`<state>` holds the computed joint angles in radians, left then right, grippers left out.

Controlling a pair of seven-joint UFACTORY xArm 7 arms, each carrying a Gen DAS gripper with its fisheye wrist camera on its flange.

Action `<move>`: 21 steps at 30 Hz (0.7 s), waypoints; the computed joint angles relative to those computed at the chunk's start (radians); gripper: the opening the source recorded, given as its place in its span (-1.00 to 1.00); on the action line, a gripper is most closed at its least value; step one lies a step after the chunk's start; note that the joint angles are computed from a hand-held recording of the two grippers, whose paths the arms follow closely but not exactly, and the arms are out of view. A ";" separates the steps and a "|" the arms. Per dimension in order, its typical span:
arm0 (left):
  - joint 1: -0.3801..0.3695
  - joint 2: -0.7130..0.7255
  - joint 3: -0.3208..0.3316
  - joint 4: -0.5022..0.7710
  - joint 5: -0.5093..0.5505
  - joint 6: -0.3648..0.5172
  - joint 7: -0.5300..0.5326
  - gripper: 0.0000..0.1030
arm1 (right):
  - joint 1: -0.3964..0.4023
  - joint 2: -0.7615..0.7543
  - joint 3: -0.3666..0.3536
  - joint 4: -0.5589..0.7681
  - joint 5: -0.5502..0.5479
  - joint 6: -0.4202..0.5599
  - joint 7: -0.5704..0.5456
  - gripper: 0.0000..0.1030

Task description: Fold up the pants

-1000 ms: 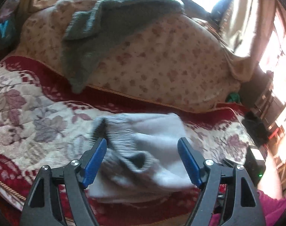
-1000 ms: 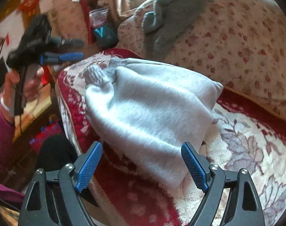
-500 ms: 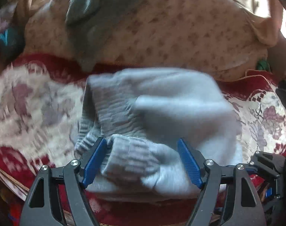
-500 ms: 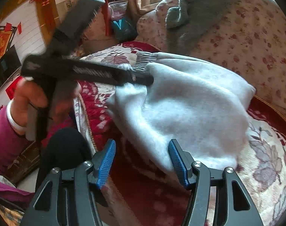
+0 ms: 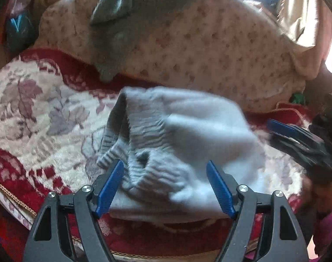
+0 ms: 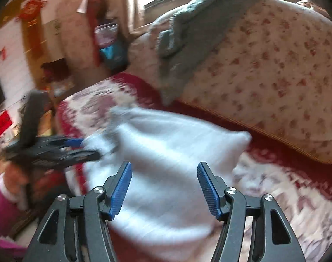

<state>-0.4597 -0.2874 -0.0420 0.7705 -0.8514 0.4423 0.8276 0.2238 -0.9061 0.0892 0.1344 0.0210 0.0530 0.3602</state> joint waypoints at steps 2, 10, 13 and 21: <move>-0.022 -0.041 0.009 -0.007 -0.040 0.020 0.031 0.50 | -0.031 0.089 -0.023 0.060 -0.018 -0.003 -0.037 0.31; -0.089 -0.039 -0.034 -0.032 -0.086 0.024 0.077 0.50 | -0.121 0.450 0.035 0.298 -0.080 0.009 -0.127 0.36; -0.078 0.022 -0.055 -0.034 -0.044 -0.008 0.034 0.50 | -0.267 0.548 0.161 0.346 -0.163 -0.026 -0.059 0.38; -0.079 0.096 -0.053 -0.008 -0.151 -0.055 0.183 0.50 | -0.410 0.735 0.247 0.416 -0.193 -0.150 0.001 0.63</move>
<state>-0.5383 -0.1910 -0.0948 0.7626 -1.0021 0.3874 1.0105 -0.1864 -0.1712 0.3361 0.5508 -0.1720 -0.0965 0.3609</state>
